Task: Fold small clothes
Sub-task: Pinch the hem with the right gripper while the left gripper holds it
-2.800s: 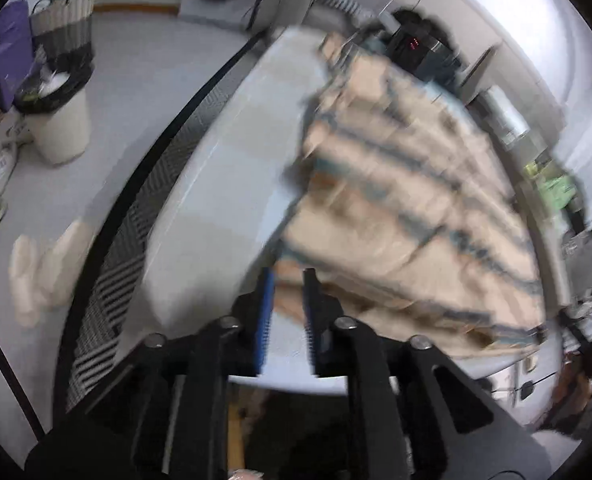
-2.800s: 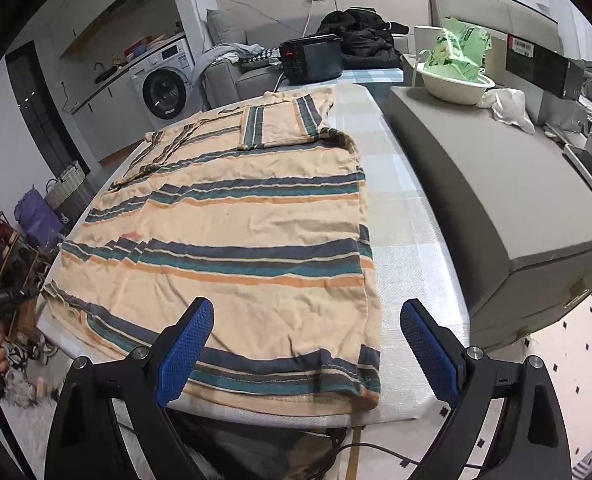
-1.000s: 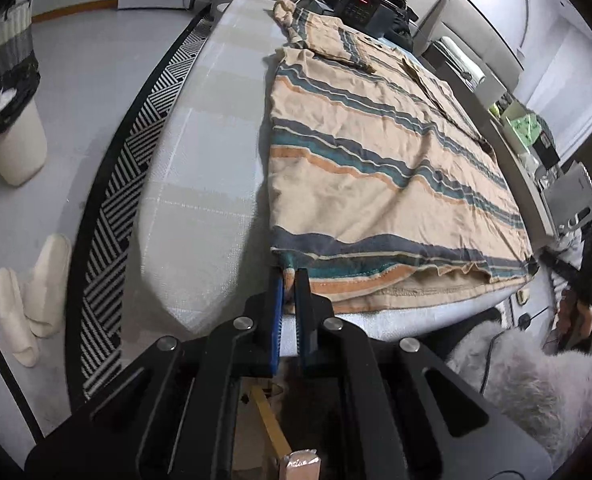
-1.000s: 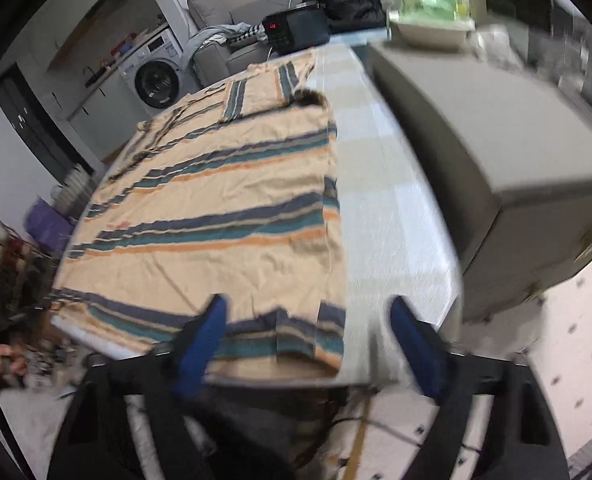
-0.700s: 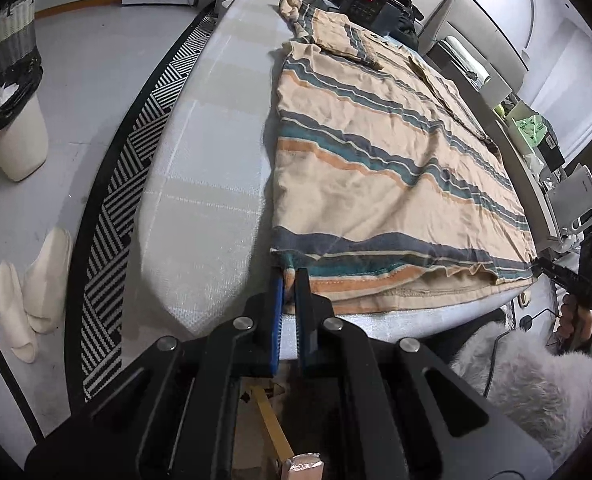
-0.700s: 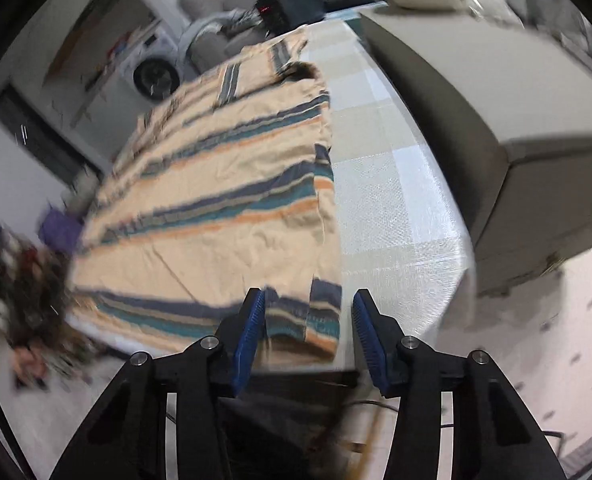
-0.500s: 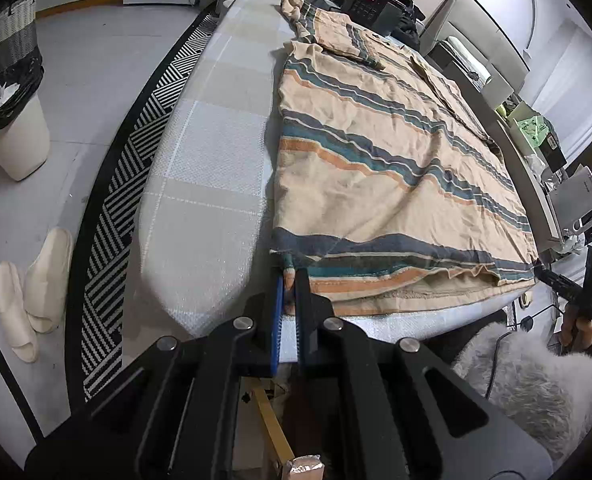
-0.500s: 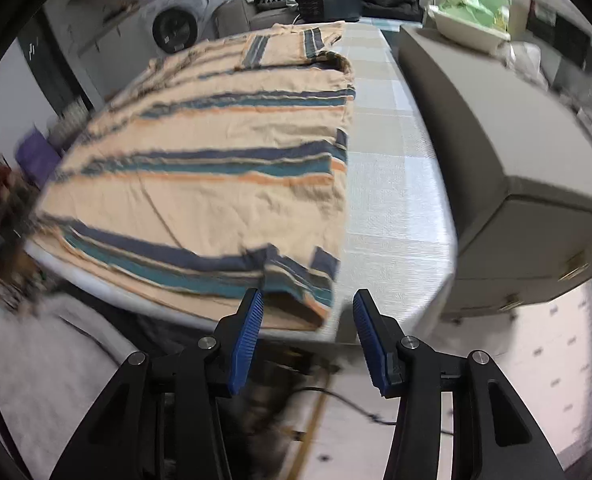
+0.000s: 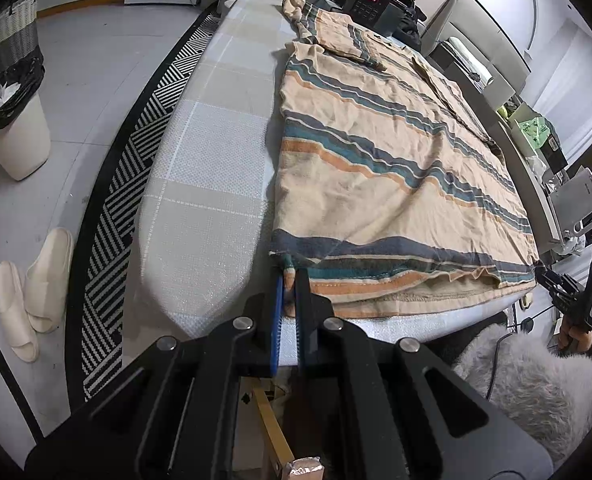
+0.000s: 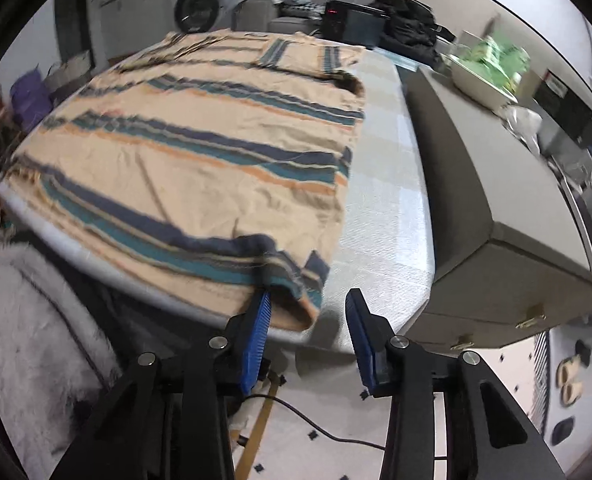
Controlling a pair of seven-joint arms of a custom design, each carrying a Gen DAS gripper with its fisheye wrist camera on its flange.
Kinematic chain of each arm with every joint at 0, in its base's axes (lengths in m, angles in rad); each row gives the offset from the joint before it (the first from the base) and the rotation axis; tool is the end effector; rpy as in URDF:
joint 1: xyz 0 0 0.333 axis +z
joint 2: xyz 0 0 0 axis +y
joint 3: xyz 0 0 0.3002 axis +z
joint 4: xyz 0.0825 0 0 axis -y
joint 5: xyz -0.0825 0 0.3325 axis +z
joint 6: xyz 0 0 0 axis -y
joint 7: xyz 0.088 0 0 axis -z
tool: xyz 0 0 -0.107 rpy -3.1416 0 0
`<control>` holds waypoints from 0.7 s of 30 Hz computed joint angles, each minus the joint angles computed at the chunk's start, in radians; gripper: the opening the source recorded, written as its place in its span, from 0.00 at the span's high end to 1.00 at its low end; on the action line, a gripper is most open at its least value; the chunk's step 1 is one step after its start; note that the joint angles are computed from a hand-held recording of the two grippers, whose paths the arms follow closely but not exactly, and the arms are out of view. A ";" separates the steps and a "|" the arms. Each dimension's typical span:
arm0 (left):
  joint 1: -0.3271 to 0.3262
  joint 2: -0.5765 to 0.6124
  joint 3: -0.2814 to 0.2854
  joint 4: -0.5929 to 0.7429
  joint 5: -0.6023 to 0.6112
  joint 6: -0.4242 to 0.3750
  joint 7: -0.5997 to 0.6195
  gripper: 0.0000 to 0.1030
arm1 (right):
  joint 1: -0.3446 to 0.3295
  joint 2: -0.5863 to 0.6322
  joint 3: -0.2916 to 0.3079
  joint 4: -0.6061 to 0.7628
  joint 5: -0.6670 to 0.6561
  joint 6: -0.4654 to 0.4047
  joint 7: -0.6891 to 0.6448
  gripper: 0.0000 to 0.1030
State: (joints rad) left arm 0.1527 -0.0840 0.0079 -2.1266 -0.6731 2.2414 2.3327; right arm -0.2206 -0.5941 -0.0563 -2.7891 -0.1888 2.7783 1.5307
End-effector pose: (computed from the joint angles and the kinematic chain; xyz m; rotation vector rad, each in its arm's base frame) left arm 0.4974 0.0623 0.4796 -1.8710 2.3489 -0.9218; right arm 0.3391 -0.0883 0.4590 -1.8801 2.0372 -0.7435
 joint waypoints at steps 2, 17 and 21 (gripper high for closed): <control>0.000 0.003 0.000 0.001 -0.003 0.000 0.003 0.98 | -0.006 0.004 0.010 -0.001 -0.007 0.001 0.007 0.61; 0.001 0.008 -0.003 0.008 0.000 0.003 -0.010 0.98 | 0.097 -0.003 -0.094 -0.050 0.045 0.184 -0.068 0.95; 0.000 0.008 -0.004 0.008 0.002 0.007 -0.008 0.98 | 0.017 -0.018 -0.042 -0.066 0.038 0.176 -0.093 0.95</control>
